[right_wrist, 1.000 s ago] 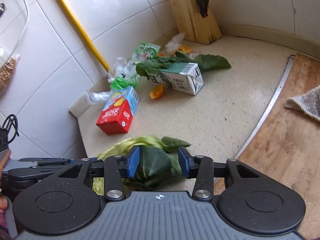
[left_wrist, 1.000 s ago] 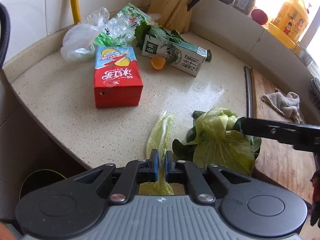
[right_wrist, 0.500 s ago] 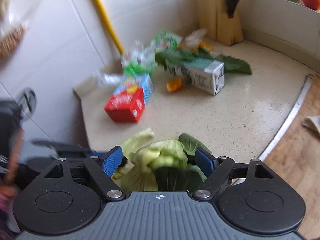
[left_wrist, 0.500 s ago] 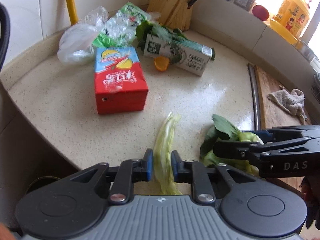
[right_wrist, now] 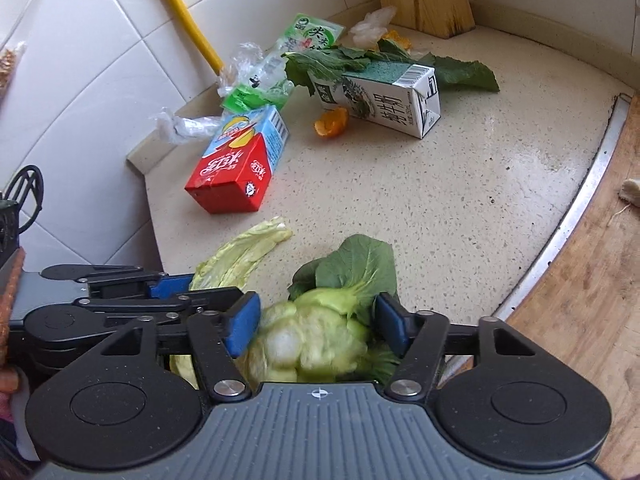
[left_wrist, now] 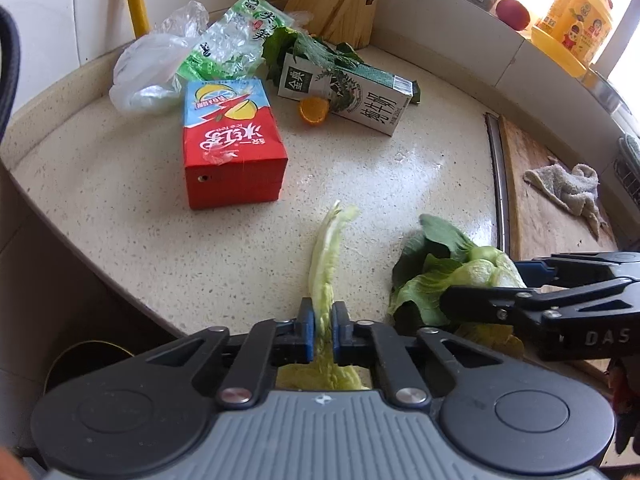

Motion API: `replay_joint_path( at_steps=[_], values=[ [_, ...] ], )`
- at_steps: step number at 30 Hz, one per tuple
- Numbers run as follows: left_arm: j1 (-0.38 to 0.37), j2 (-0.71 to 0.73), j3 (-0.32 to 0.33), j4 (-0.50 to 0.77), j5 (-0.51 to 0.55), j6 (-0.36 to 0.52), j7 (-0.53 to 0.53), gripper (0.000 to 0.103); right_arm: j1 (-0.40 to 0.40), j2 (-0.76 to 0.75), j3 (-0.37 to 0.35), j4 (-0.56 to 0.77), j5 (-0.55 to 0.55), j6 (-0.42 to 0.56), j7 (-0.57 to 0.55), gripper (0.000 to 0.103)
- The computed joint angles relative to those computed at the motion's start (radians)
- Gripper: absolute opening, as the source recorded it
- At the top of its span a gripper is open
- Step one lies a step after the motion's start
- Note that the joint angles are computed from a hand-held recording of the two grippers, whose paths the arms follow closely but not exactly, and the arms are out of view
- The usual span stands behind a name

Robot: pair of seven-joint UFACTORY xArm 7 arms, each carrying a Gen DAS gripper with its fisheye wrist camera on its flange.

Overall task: Collect trash
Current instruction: 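Lift the bok choy and cabbage leaf off the counter with both grippers, then carry both vegetables down over the black trash bin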

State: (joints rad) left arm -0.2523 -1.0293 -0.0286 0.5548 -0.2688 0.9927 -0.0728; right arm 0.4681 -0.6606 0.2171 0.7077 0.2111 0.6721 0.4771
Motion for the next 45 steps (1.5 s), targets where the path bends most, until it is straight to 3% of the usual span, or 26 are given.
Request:
replay_joint_path(
  at_steps=[3,11,17,25,32,45],
  values=[
    [-0.007,-0.012,0.001,-0.003,-0.008,0.01,-0.005,0.004,0.003,-0.023,0.006,-0.006,-0.003,0.026,0.01,0.075],
    [-0.015,-0.046,0.02,0.007,-0.036,0.009,-0.001,0.003,0.006,-0.035,-0.011,-0.023,0.027,-0.012,0.043,0.061],
    [0.011,-0.075,0.044,0.024,-0.03,0.016,0.0,0.003,0.026,-0.035,-0.026,-0.022,0.069,-0.053,0.051,0.059],
    [0.101,-0.14,0.081,0.042,0.027,0.062,-0.006,0.003,0.096,-0.002,-0.066,-0.003,0.175,-0.164,0.027,0.058],
    [0.207,-0.205,0.134,0.035,0.089,0.12,-0.007,0.003,0.164,0.131,-0.074,0.096,0.228,-0.223,-0.059,0.058],
    [0.367,-0.286,0.222,0.018,0.183,0.202,0.036,0.003,0.22,0.412,-0.015,0.352,0.353,-0.222,-0.253,0.058]
  ],
)
